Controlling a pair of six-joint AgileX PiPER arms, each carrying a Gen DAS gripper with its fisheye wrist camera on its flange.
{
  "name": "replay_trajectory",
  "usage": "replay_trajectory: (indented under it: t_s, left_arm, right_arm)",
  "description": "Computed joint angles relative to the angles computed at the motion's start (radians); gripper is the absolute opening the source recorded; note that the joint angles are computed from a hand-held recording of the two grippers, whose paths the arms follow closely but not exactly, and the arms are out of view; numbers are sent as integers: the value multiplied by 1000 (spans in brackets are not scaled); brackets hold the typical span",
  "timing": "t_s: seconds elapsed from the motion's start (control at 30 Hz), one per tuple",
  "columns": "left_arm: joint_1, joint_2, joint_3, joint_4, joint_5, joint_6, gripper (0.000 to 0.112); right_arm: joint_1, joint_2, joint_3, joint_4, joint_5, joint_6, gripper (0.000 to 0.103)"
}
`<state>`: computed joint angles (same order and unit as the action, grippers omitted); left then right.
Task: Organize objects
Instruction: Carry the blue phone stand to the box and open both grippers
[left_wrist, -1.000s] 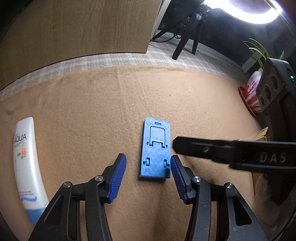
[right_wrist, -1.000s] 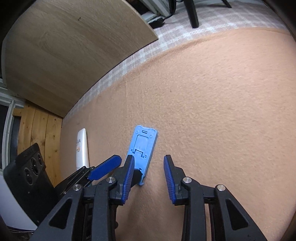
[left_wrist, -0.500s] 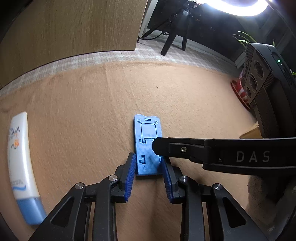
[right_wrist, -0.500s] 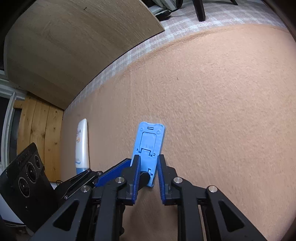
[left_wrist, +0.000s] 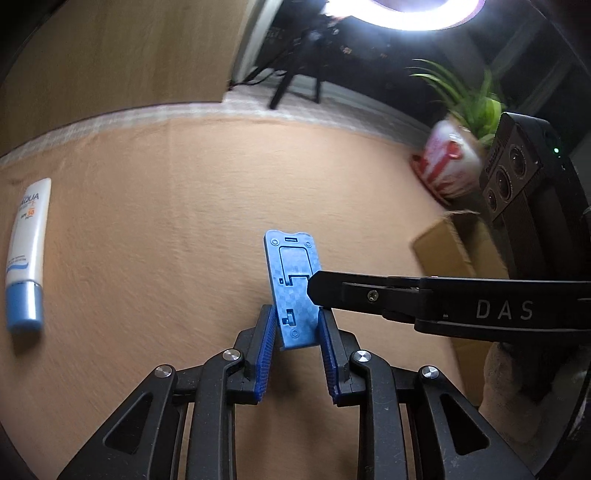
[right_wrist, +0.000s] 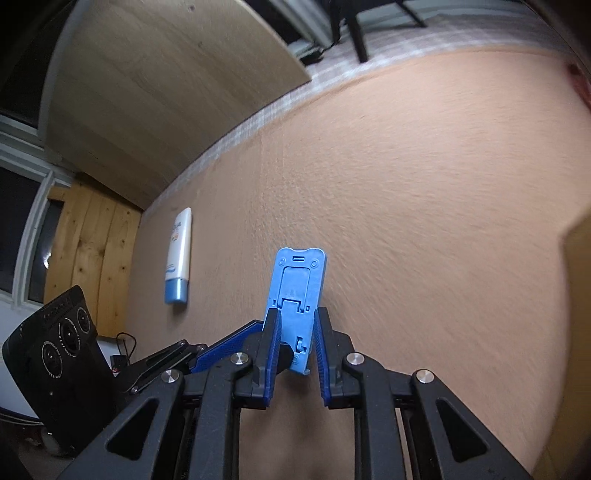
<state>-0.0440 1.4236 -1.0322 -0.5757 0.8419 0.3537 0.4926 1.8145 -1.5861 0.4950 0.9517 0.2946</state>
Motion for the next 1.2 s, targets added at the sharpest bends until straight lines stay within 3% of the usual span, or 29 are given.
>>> replay_trajectory:
  t_s: [0.23,0.6,0.9,1.1,1.13,1.17,1.2]
  left_arm:
    - [-185,-64,-51,29,-10,-135,26]
    - [-530,20,-212,145,-55,-344,25]
    - [-716,126,-329,259,-62,-481,26]
    - [-736,155,-366,283,-56,-498,29]
    - [-740,163,-377,305,-41,-518,45]
    - [-743,167,-382,329,-31,-543,60]
    - [-743,162,-374,342,-36,-560,63]
  right_arm:
    - [-50,-237,158,-85,-8,50,17]
    - [-254,-536,366,-149,65,43,17]
    - [-399,-651,470,-142,105,-16,17]
    - [-399,-668,464,-183,116,8,17]
    - [-386,-666,461,-213,115,33,27]
    - [-363,-661,451,-261,117,75,43]
    - [-334,-666,447,-325,111,130,50]
